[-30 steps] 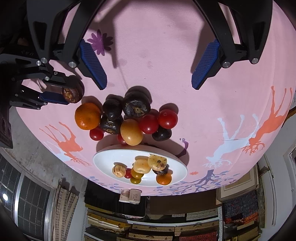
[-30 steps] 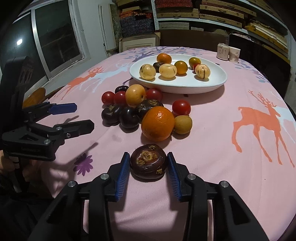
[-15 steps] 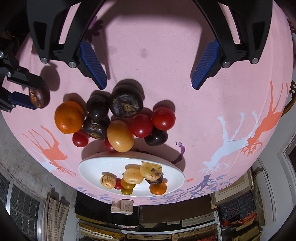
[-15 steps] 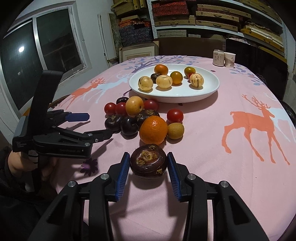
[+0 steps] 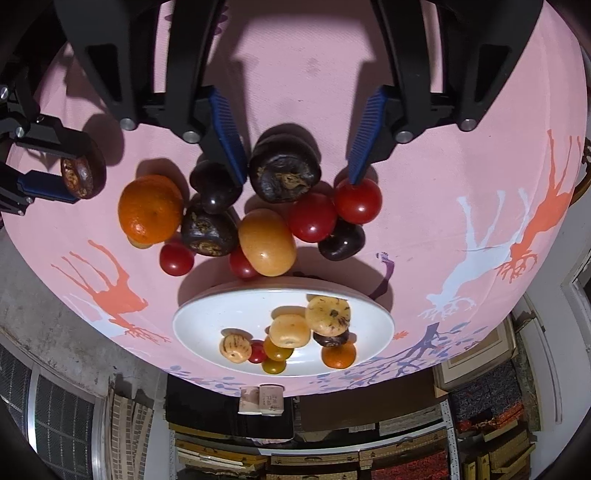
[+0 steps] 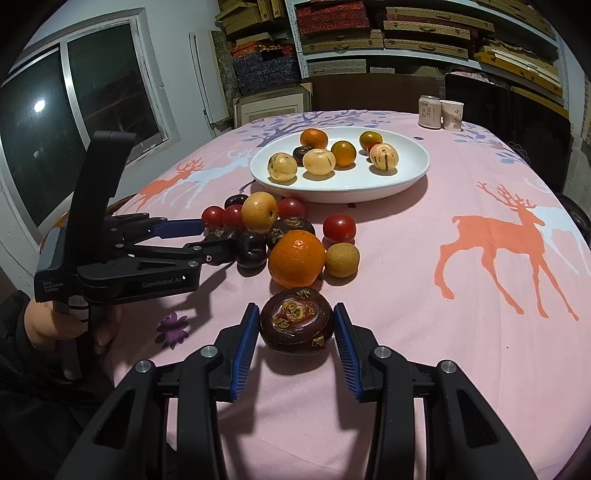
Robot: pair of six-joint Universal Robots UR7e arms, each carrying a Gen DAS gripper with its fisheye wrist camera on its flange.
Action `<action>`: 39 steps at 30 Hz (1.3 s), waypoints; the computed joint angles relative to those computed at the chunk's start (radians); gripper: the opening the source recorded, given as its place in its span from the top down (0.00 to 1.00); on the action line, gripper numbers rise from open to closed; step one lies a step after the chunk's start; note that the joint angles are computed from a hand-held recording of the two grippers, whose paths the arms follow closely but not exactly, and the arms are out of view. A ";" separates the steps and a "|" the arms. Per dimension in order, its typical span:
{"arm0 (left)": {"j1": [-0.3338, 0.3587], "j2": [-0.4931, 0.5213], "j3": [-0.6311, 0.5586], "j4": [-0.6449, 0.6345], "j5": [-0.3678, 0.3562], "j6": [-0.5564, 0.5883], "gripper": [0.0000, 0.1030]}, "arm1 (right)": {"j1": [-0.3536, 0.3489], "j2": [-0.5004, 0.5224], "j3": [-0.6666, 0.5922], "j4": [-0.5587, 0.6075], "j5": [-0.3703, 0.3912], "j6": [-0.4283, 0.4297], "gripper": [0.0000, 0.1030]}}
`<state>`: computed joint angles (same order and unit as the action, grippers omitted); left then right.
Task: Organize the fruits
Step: 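Grasp a dark purple fruit with the left tool while the right tool holds the brown fruit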
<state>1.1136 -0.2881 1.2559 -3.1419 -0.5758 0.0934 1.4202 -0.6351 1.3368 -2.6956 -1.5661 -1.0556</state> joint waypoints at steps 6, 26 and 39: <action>0.001 -0.001 0.004 0.022 -0.011 -0.007 0.59 | -0.001 -0.002 0.004 -0.003 0.004 -0.001 0.60; 0.002 -0.010 0.028 -0.040 -0.030 -0.007 0.62 | -0.004 -0.011 0.016 -0.009 0.004 0.001 0.60; -0.015 -0.032 0.096 -0.133 -0.038 0.003 0.62 | -0.006 -0.016 0.017 -0.012 0.012 0.010 0.60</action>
